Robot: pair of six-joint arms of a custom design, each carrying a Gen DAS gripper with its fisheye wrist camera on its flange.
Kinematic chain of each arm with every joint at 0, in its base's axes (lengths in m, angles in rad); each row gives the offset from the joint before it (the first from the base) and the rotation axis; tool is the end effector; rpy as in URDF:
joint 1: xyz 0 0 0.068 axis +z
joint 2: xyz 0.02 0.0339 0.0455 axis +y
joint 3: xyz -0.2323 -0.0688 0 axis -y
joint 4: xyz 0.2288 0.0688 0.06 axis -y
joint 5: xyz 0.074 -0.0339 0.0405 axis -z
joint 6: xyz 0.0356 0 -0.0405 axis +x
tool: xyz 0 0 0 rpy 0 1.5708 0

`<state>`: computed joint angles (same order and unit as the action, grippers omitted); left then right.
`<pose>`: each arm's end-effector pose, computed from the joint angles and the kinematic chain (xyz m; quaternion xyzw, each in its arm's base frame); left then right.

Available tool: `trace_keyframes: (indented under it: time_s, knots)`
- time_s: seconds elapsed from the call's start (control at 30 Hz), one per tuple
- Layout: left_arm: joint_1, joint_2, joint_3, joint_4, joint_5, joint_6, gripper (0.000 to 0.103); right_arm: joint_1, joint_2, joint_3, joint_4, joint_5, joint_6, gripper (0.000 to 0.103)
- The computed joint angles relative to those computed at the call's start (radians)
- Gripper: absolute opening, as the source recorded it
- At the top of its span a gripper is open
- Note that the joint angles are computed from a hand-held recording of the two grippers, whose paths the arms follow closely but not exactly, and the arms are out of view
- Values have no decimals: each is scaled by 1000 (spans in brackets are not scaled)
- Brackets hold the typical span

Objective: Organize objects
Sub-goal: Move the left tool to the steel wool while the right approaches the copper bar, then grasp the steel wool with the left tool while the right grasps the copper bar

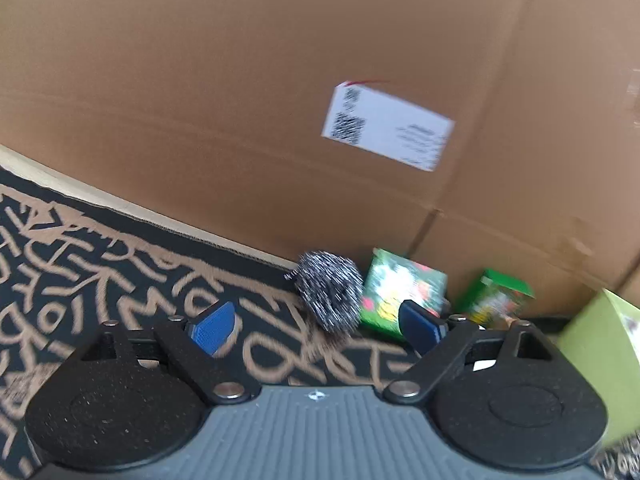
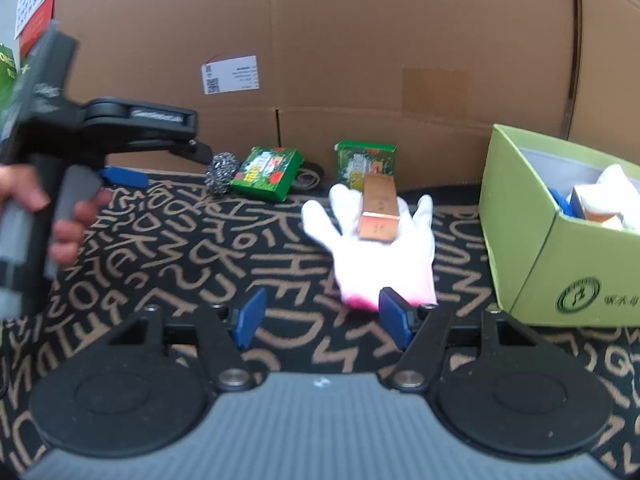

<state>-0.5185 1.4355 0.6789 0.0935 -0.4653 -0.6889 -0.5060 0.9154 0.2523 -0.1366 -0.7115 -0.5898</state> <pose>0.2508 -0.1247 0.1651 -0.1751 0.8628 -0.0716 0.4688 0.1565 -0.0601 0.1317 -0.1672 0.8623 0.0919 0.4690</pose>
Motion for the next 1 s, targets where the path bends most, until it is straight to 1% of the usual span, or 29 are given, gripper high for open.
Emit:
trace_keyframes:
  time_s: [0.1,0.13,0.17,0.2,0.23,0.3,0.33,0.37,0.4,0.43,0.47,0.5,0.53,0.57,0.6,0.63,0.7,0.77,0.83,0.87,0.9,0.97,1.0]
  knots:
    - [43,50,30,27,58,17,81,30,66,28,66,17,43,61]
    - [52,60,33,40,74,25,75,42,94,39,93,25,66,61]
    - [62,74,37,54,87,39,71,61,123,51,126,39,93,61]
    - [69,91,48,52,96,55,62,87,147,59,166,64,123,61]
    - [76,106,60,45,107,68,59,120,172,66,212,95,155,61]
    - [93,125,65,53,140,73,60,184,227,80,300,157,211,61]
    - [97,129,65,53,146,64,63,217,258,88,346,189,234,61]
    - [97,128,61,60,143,58,63,239,295,97,392,219,247,61]
    - [95,127,58,65,137,56,63,262,333,109,431,254,256,61]
    - [95,125,57,62,138,62,61,282,377,125,466,291,263,61]
    - [94,121,57,59,144,75,56,295,418,147,484,317,272,60]
    - [92,114,56,54,149,88,37,302,457,176,483,333,281,59]
    - [92,105,55,48,163,94,27,307,497,214,467,346,289,52]
    - [88,93,57,31,166,91,24,312,529,247,449,356,296,45]
    - [77,81,61,10,152,89,16,317,560,276,430,364,300,41]
    - [67,64,59,-7,142,94,8,314,586,307,400,353,300,31]
    - [45,-3,36,-52,131,86,8,298,566,302,378,331,305,32]
    - [15,-107,-16,-89,123,71,7,261,472,235,374,293,280,31]
    - [-44,-224,-73,-139,104,55,7,203,342,170,322,231,234,31]
    - [-84,-268,-92,-168,83,44,7,164,275,144,271,188,204,31]
    - [-121,-312,-109,-204,67,37,7,114,207,130,189,137,163,31]
    - [-236,-399,-154,-272,20,-4,7,-15,76,108,-5,15,41,31]
    - [-275,-423,-167,-291,16,-12,7,-101,14,102,-126,-53,-50,31]
